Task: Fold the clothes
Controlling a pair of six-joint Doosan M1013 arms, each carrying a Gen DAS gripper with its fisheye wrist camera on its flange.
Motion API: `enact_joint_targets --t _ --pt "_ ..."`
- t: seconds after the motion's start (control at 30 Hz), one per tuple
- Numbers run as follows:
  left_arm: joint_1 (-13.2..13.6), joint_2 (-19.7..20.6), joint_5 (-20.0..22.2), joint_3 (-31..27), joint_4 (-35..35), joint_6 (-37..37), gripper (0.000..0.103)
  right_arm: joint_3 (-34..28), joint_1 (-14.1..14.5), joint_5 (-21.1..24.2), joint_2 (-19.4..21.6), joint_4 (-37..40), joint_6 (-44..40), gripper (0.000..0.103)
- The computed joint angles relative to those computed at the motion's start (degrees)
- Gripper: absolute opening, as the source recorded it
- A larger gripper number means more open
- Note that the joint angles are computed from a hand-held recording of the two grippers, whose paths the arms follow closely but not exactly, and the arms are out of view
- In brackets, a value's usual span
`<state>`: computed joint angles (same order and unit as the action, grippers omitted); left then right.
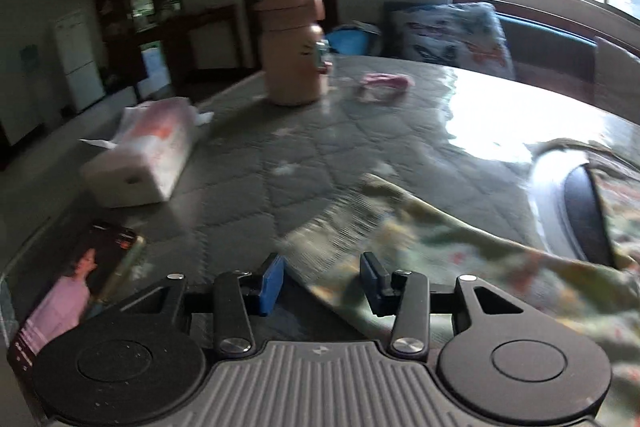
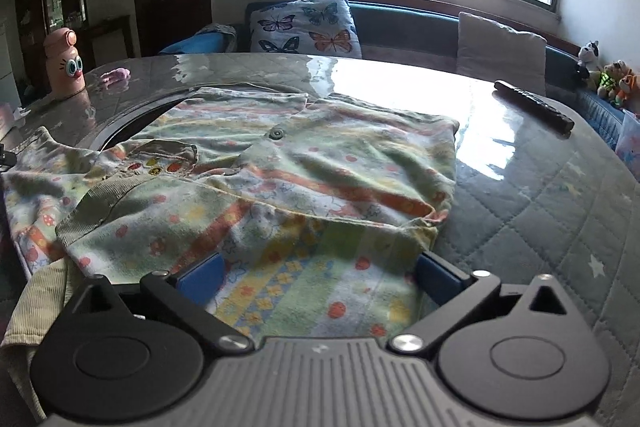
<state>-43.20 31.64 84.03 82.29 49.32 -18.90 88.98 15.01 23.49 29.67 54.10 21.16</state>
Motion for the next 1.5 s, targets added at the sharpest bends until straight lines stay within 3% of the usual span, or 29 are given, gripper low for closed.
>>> enact_joint_targets --t 0.5,0.6,0.67,0.8,1.0,1.3,1.4,1.5 --pt "0.5 -2.07 -3.32 2.62 -0.24 -7.55 0.045 -0.37 -0.29 0.67 0.29 -0.13 1.22 0.103" --pt "0.4 -2.63 -5.33 3.64 0.91 -8.1 0.033 -0.31 -0.27 0.56 0.27 0.03 1.03 0.103" --pt "0.28 -3.22 -7.42 4.69 2.06 -9.18 0.014 -0.41 -0.28 0.75 0.21 -0.34 1.29 0.103" --pt "0.0 -4.13 -10.9 5.81 3.8 -12.09 0.009 -0.57 -0.31 1.04 0.31 -0.39 1.65 0.103" --pt "-1.72 -5.23 -19.49 4.92 10.88 -12.92 0.008 -0.69 -0.35 1.47 0.1 -1.55 2.96 0.103" --pt "-2.78 -3.66 -41.88 -0.59 20.35 -11.6 0.008 0.98 -1.42 2.24 -1.88 6.32 -3.06 0.103" --pt "-3.12 -2.5 -47.8 -2.31 25.17 -13.9 0.008 1.26 -1.8 2.51 -2.31 8.22 -3.98 0.103" --pt "-3.26 -1.0 -51.95 -4.39 24.79 -10.33 0.008 1.51 -2.09 2.09 -2.66 9.49 -4.41 0.103"
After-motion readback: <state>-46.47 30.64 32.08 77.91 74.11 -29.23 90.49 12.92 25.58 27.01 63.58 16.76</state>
